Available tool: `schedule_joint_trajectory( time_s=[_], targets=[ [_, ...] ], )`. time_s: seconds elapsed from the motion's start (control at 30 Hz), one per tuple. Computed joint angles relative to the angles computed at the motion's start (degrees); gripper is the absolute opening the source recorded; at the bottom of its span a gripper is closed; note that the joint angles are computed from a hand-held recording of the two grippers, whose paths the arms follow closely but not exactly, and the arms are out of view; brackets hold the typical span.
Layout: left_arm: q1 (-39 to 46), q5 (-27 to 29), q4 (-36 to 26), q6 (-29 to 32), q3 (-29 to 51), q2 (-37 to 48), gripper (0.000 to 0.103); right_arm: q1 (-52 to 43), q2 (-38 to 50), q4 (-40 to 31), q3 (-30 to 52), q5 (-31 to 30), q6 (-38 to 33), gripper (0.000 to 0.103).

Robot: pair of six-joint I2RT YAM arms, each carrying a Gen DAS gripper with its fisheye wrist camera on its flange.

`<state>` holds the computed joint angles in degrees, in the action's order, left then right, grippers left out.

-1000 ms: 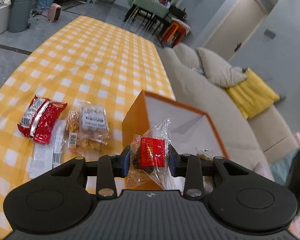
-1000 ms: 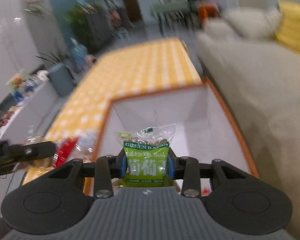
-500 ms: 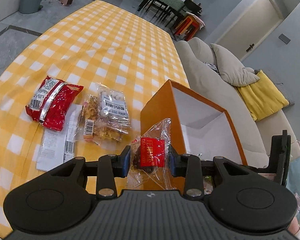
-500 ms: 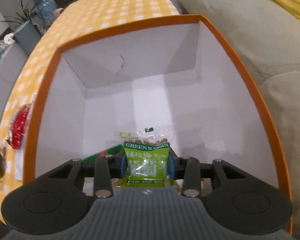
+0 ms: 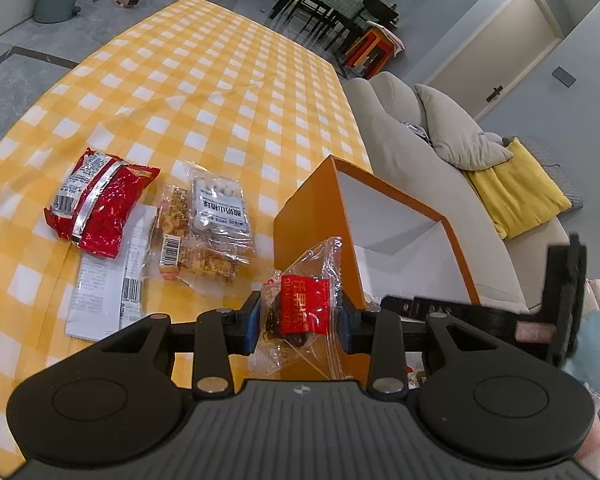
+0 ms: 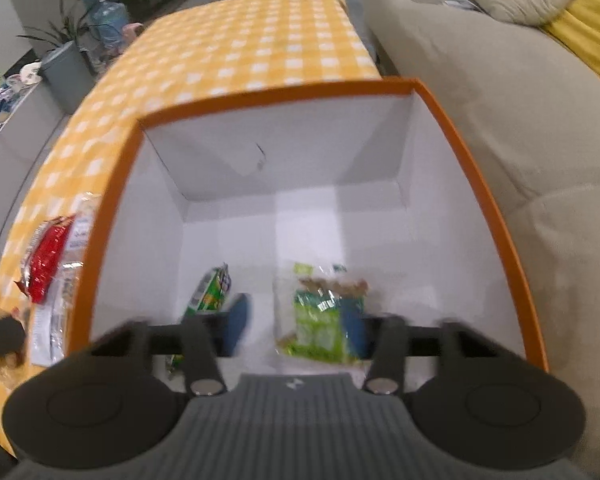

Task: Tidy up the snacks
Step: 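Carry the raisin bag over the box and open the right tool to drop it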

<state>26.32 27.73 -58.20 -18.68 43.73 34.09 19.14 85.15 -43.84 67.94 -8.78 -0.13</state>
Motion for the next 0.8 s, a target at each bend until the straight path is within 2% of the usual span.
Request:
schedule_joint_trajectory(
  time_s=[0.07, 0.23, 0.43, 0.53, 0.57, 0.8],
  targets=[
    [0.2, 0.0, -0.2, 0.2, 0.1, 0.0, 0.041, 1.0, 2.4, 0.1, 2.3, 0.0, -1.6, 0.012],
    [2.5, 1.2, -0.9, 1.7, 0.5, 0.3, 0.041, 3.0, 12.1, -3.4, 10.8, -3.9, -2.7, 0.011],
    [3.9, 2.0, -1.5, 3.0, 0.7, 1.0, 0.041, 6.7, 20.7, -10.1, 18.3, 0.0, -2.8, 0.011],
    [4.2, 2.3, -1.6, 3.0, 0.8, 1.2, 0.041, 6.7, 20.4, -8.3, 16.5, -4.3, -2.6, 0.009],
    [4.4, 2.6, -1.8, 3.2, 0.8, 1.3, 0.041, 6.4, 20.1, -8.0, 15.9, -6.9, -3.7, 0.0],
    [5.1, 3.9, -2.2, 3.8, 0.9, 1.7, 0.041, 3.2, 11.8, -5.8, 10.3, -2.6, -4.7, 0.001]
  ],
)
